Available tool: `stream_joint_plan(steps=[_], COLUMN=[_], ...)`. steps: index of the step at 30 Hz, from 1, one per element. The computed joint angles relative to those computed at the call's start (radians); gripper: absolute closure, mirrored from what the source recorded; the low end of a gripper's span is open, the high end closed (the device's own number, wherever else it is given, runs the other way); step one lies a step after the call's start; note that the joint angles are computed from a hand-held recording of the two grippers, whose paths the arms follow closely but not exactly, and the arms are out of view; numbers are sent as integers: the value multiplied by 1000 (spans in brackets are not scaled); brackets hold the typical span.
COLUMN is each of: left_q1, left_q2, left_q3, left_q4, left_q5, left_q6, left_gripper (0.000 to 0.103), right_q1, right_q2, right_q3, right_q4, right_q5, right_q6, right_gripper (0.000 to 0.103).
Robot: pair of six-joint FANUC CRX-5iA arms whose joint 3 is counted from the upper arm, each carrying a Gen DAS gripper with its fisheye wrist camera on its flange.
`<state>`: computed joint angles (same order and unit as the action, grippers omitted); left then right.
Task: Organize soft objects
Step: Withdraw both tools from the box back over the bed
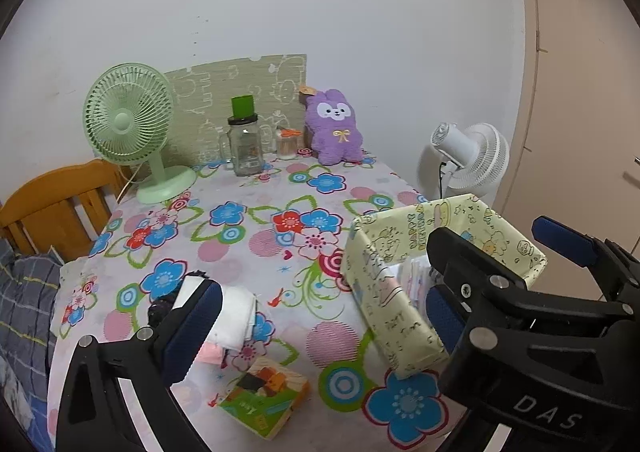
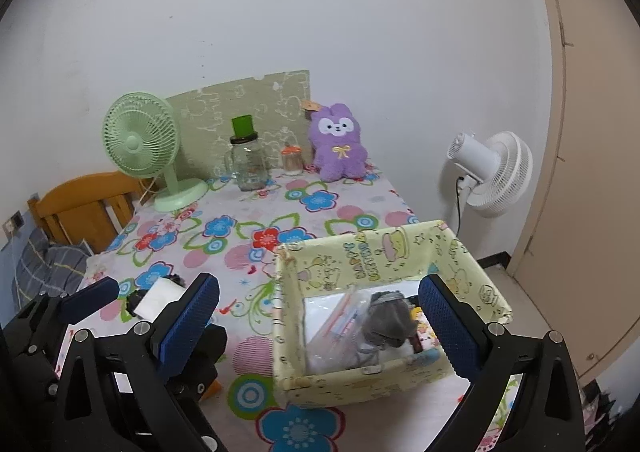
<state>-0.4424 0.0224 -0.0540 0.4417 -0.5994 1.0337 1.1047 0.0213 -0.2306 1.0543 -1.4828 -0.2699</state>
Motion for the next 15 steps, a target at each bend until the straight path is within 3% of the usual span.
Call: stream_joint_plan(steps=[15], left_q1=[54], left_q2=[-30], left_q3=[-55], left_q4=[-13], left_q5=[21], left_q6=[-7], left_gripper=[0], right_q1=[-9], right_q2=[59], right_q3=[45], right_q4=[-18], right_q5=[115], right_q6=[33], right_gripper=[2])
